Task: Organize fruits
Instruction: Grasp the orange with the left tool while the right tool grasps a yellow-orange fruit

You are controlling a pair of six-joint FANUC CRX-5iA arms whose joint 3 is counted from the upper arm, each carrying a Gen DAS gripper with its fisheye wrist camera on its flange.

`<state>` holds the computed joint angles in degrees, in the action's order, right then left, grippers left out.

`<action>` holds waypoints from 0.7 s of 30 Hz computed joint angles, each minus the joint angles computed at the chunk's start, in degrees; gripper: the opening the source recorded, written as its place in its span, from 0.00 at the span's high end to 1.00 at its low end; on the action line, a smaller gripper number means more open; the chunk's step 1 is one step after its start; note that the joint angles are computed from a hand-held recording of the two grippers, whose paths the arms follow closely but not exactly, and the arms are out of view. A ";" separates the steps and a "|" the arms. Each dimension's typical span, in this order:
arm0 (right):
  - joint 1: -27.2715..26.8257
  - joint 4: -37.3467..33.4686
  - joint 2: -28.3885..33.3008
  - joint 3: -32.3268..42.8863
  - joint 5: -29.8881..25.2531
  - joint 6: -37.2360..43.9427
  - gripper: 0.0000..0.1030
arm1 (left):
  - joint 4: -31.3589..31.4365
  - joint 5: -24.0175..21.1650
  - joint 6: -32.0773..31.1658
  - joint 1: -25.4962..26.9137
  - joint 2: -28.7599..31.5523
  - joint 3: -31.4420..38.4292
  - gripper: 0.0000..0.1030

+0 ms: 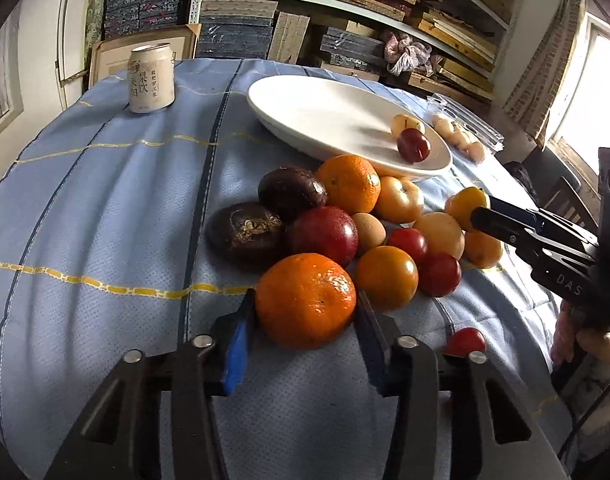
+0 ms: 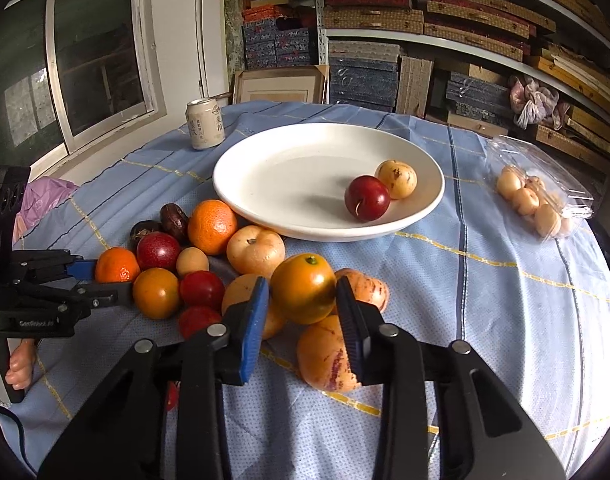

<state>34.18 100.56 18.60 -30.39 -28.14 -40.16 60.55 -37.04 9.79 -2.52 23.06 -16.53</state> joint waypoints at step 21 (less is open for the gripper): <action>-0.10 -1.36 0.88 1.26 1.47 1.48 0.57 | 5.78 4.60 -7.01 -1.55 -2.33 -3.73 0.54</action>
<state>34.08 99.20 19.49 -29.13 -26.67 -38.68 66.32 -32.44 2.78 -4.07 20.73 -20.26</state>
